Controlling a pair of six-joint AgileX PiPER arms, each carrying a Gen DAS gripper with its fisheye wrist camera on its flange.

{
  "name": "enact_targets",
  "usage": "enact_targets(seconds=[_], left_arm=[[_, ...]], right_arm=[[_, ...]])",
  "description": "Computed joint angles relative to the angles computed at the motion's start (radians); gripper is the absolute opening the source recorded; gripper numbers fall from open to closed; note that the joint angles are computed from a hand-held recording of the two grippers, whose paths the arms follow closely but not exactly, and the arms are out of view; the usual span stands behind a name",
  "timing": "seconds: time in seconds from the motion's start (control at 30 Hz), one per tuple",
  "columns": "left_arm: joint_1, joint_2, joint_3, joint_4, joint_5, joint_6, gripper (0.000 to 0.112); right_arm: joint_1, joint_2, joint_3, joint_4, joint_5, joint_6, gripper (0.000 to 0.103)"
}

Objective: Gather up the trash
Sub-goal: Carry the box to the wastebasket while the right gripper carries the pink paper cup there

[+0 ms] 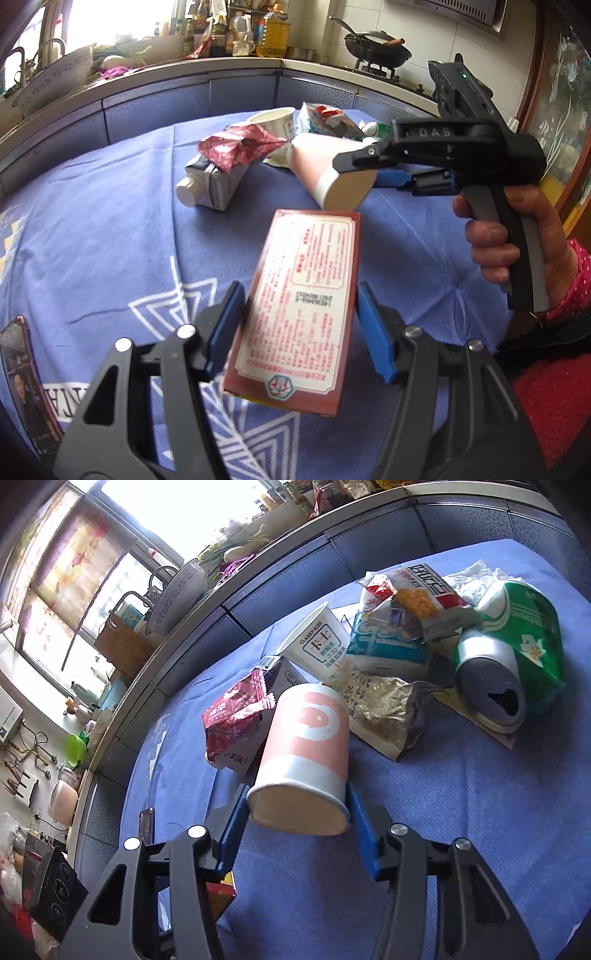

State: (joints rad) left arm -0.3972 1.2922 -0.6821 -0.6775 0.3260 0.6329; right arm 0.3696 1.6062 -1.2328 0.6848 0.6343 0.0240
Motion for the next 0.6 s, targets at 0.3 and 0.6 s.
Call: enact_targets(seconds=[0.3, 0.6], left_arm=[[-0.118, 0.037, -0.098, 0.151, -0.007, -0.181, 0.059], [-0.239, 0.209, -0.302, 0.255, 0.045, -0.298, 0.057]], right_arm=[[-0.062, -0.245, 0.217, -0.048, -0.044, -0.008, 0.053], [-0.372, -0.442, 0.433, 0.165, 0.03, -0.26, 0.053]])
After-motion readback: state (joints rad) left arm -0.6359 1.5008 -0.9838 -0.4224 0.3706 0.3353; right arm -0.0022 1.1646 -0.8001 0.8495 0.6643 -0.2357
